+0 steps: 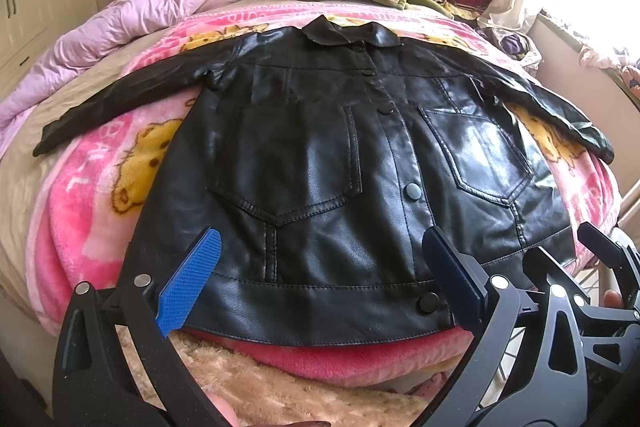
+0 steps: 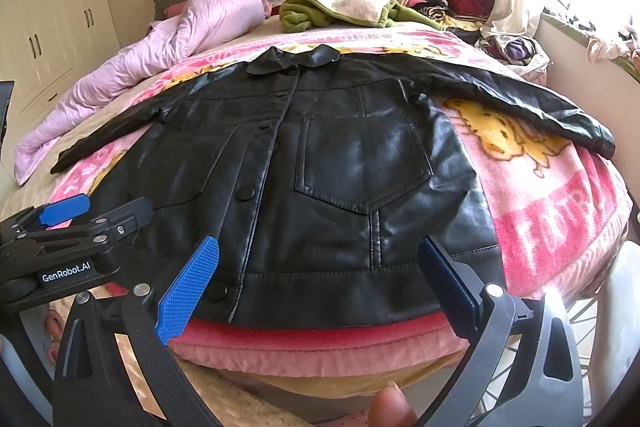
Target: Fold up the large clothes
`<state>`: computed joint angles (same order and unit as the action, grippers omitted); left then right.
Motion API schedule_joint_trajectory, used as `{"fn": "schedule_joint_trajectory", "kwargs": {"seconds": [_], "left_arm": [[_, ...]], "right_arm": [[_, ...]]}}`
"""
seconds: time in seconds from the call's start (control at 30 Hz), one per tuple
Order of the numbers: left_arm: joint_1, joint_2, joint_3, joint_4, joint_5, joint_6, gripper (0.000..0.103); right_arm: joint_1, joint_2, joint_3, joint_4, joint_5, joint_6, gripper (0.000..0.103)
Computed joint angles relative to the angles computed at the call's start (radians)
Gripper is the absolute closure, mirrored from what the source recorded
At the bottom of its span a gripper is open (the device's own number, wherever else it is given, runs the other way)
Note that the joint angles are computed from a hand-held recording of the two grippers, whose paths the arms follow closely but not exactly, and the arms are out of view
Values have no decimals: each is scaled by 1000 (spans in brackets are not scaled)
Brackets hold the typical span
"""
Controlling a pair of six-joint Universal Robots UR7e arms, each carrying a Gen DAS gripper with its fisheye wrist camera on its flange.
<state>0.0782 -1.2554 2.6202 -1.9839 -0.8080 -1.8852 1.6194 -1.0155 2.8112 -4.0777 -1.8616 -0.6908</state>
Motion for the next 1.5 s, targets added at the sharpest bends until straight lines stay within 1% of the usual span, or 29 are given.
{"fn": "schedule_joint_trajectory", "kwargs": {"seconds": [0.27, 0.5, 0.6, 0.63, 0.73, 0.87, 0.9, 0.97, 1.03, 1.1, 1.2, 1.3, 1.5], "left_arm": [[4, -4, -3, 4, 0, 9, 9], [15, -4, -7, 1, -1, 18, 9], [21, -4, -8, -5, 5, 31, 9], [27, -10, -15, 15, 12, 26, 9], [62, -28, -34, 38, 43, 55, 9], [127, -58, -80, 95, 109, 90, 9], [144, -62, -94, 111, 122, 94, 9], [178, -74, -120, 121, 155, 126, 9], [209, -81, -152, 146, 187, 147, 9], [236, -89, -181, 170, 208, 161, 9], [281, -113, -211, 138, 243, 224, 9], [305, -117, -262, 196, 284, 232, 9], [333, -125, -322, 205, 347, 298, 9]], "right_arm": [[2, -3, -1, 6, -3, 3, 4], [-7, -17, 4, 8, 14, -4, 4], [-11, -39, -3, 46, 26, -8, 4], [-12, -45, -8, 56, 27, -7, 4], [0, -87, -36, 127, 35, 4, 4], [36, -139, -86, 210, 37, 16, 4], [49, -162, -109, 260, 34, 27, 4], [57, -182, -132, 296, 40, 34, 4], [83, -194, -170, 337, 16, 50, 4], [93, -232, -210, 422, 34, 81, 4], [111, -249, -251, 447, 40, 99, 4], [125, -266, -293, 488, 49, 101, 4], [135, -278, -364, 550, 48, 130, 4]]}}
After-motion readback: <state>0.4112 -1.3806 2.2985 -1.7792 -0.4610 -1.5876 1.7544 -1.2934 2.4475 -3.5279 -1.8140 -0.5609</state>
